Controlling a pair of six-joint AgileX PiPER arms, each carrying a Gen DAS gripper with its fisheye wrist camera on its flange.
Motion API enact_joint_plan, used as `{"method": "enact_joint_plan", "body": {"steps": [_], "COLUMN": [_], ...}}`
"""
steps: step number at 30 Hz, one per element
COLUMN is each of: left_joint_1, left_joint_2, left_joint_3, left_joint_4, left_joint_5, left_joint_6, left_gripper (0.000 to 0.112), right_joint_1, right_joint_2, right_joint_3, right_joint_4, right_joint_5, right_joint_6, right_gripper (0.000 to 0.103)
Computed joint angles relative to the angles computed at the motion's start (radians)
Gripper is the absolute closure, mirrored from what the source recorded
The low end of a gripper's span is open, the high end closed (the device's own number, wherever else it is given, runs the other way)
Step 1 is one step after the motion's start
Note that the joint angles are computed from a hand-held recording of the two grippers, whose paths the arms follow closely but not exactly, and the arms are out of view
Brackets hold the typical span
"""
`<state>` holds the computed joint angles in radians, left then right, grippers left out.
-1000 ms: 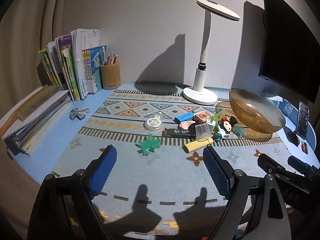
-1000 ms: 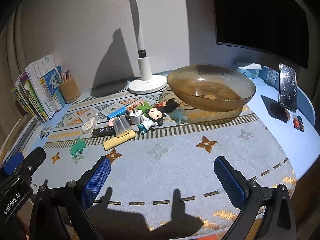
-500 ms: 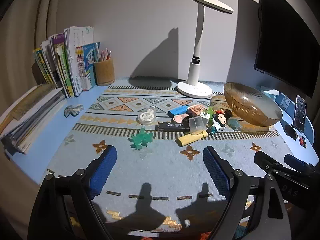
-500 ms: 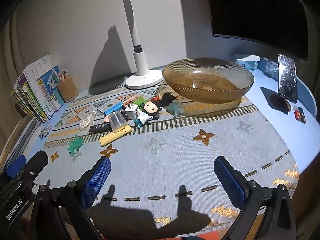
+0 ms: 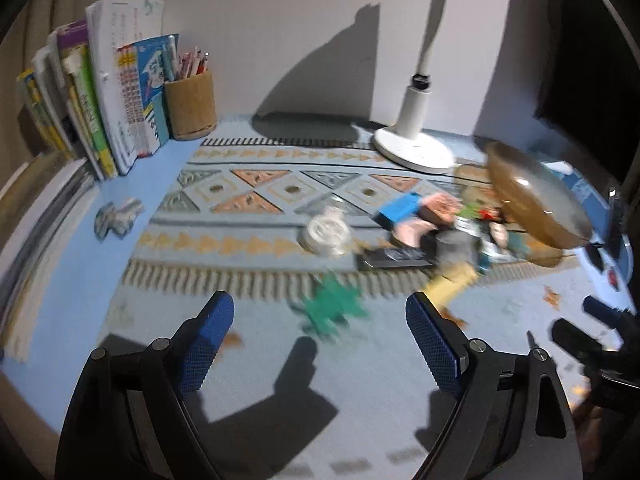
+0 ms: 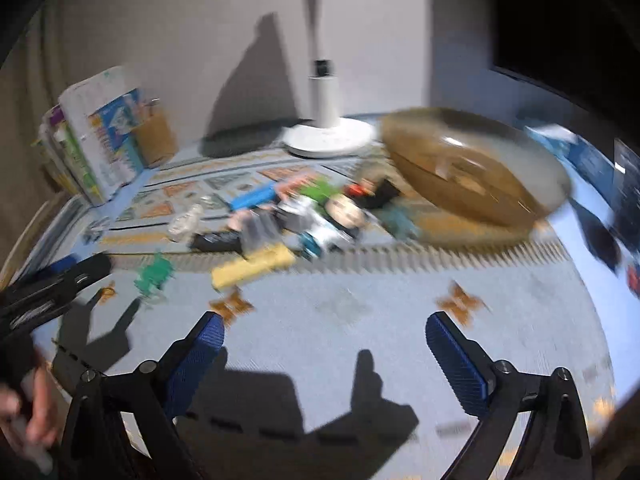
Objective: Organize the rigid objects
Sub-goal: 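Grasp the clear gear tape dispenser with left tool while right grasps the clear cup, then carry both held items over the amber bowl and open both tools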
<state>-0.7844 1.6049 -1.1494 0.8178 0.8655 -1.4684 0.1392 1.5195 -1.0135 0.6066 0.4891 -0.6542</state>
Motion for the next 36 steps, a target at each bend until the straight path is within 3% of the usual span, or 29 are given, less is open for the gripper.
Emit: {"method": "enact_joint_plan", "body": {"steps": [1,3,5,7,13,15,18,19,22,31,36], "left_joint_1": [0.048,0.13,0.194,0.245,0.309,0.32,0.328,0.324,0.308,0.265,0.168], "left_joint_2": [0.027,0.077,0.126,0.179,0.296,0.326,0.361,0.374,0.381,0.279,0.216], "left_joint_3": [-0.028,-0.073,-0.121,-0.181,-0.305,-0.338,-0.382,-0.394,-0.399,-0.319,-0.4], "left_joint_4": [-0.042,-0.131,-0.214,-0.289,-0.416,-0.449,-0.47,-0.462,-0.434,-0.337,-0.252], "left_joint_5": [-0.026,-0.085,-0.118,-0.127,-0.134,-0.135,-0.122,-0.119,-0.126,-0.145,-0.062], "left_joint_6": [0.084,0.229,0.354,0.475,0.675,0.718,0.75,0.748,0.744,0.627,0.57], "left_gripper": [0.025,0.025,0.025,0.026,0.026,0.033,0.04,0.049,0.066,0.066,0.066], "right_joint_1": [0.009,0.031,0.038,0.046,0.1,0.113,0.133,0.137,0.154,0.082,-0.038], "right_joint_2": [0.03,0.132,0.221,0.298,0.401,0.431,0.466,0.477,0.507,0.378,0.243], "right_joint_3": [-0.034,-0.154,-0.262,-0.358,-0.487,-0.522,-0.563,-0.576,-0.609,-0.475,-0.417], "right_joint_4": [0.008,-0.015,-0.012,-0.014,-0.076,-0.093,-0.137,-0.143,-0.178,0.014,0.125], "right_joint_5": [0.015,0.078,0.15,0.204,0.22,0.222,0.219,0.221,0.231,0.186,0.19], "right_joint_6": [-0.011,0.007,0.02,0.045,0.101,0.116,0.15,0.153,0.175,0.015,-0.078], "right_gripper": [0.01,0.026,0.032,0.032,0.032,0.032,0.035,0.039,0.062,0.065,0.065]}}
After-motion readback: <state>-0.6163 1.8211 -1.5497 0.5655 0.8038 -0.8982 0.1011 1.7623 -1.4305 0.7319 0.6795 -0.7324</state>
